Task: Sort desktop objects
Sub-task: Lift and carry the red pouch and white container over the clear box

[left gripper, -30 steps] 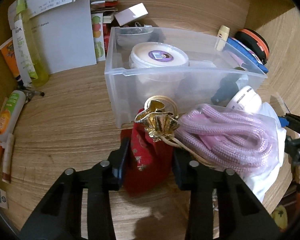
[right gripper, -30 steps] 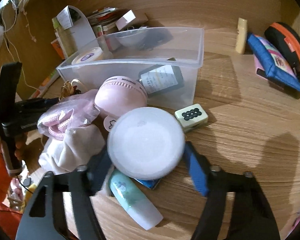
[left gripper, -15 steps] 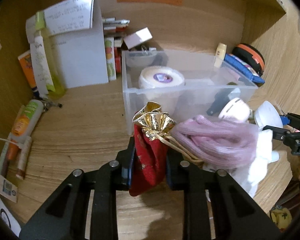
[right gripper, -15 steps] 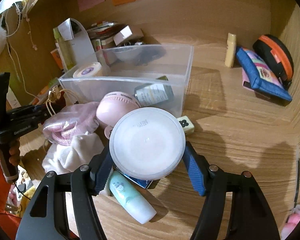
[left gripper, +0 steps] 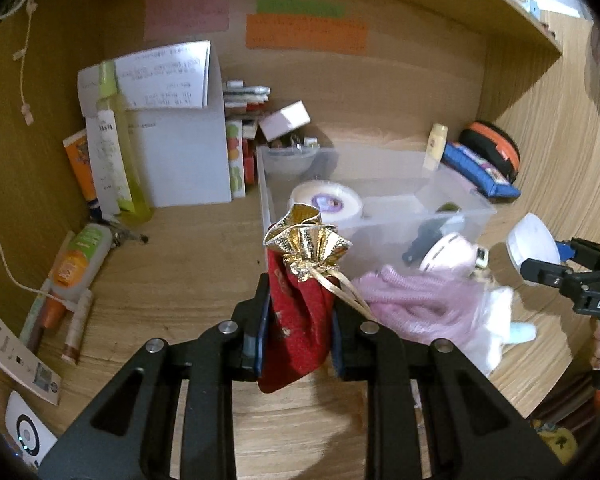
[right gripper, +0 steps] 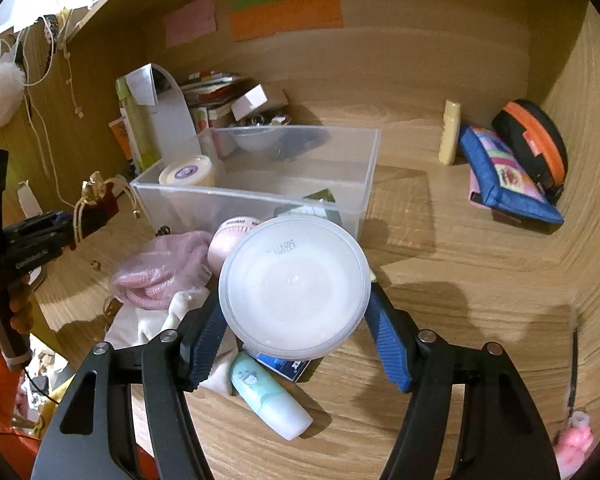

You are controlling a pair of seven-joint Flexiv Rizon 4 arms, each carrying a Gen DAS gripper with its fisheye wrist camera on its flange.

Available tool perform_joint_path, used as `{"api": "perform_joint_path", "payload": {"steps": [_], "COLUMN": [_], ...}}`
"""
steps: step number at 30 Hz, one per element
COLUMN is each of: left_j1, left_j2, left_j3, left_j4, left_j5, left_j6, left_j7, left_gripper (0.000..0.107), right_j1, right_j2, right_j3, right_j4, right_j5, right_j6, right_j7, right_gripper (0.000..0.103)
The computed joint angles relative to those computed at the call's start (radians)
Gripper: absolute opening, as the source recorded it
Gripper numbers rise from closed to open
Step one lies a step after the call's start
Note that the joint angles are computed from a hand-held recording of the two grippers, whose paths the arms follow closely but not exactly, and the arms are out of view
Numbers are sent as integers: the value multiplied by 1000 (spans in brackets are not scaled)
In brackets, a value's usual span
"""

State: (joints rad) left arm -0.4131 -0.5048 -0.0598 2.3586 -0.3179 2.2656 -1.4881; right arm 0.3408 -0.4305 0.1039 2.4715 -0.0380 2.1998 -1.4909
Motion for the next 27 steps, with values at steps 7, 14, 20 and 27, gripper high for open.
{"api": "perform_joint_path", "payload": {"steps": [7, 14, 20, 27], "left_j1": [-3, 10, 30, 64], "left_j2": [18, 17, 6, -20], "left_j3": [-6, -19, -30, -45], "left_j4": [-12, -62, -124, -206], "left_j5": [5, 19, 39, 79], "left_j6": [33, 19, -9, -72], "left_j7": [-6, -4, -11, -28], "left_gripper": [24, 24, 24, 24], "right_j1": [27, 66, 47, -5], "right_j2": [31, 45, 26, -19], "right_j3": [-13, -36, -27, -4], "right_j4": [-10, -55, -108, -183], "right_j5": [42, 87, 54, -35], "right_j6": [13, -8, -26, -63], "right_j7": [-22, -64, -63, -20], "right_gripper": [64, 64, 64, 64]}}
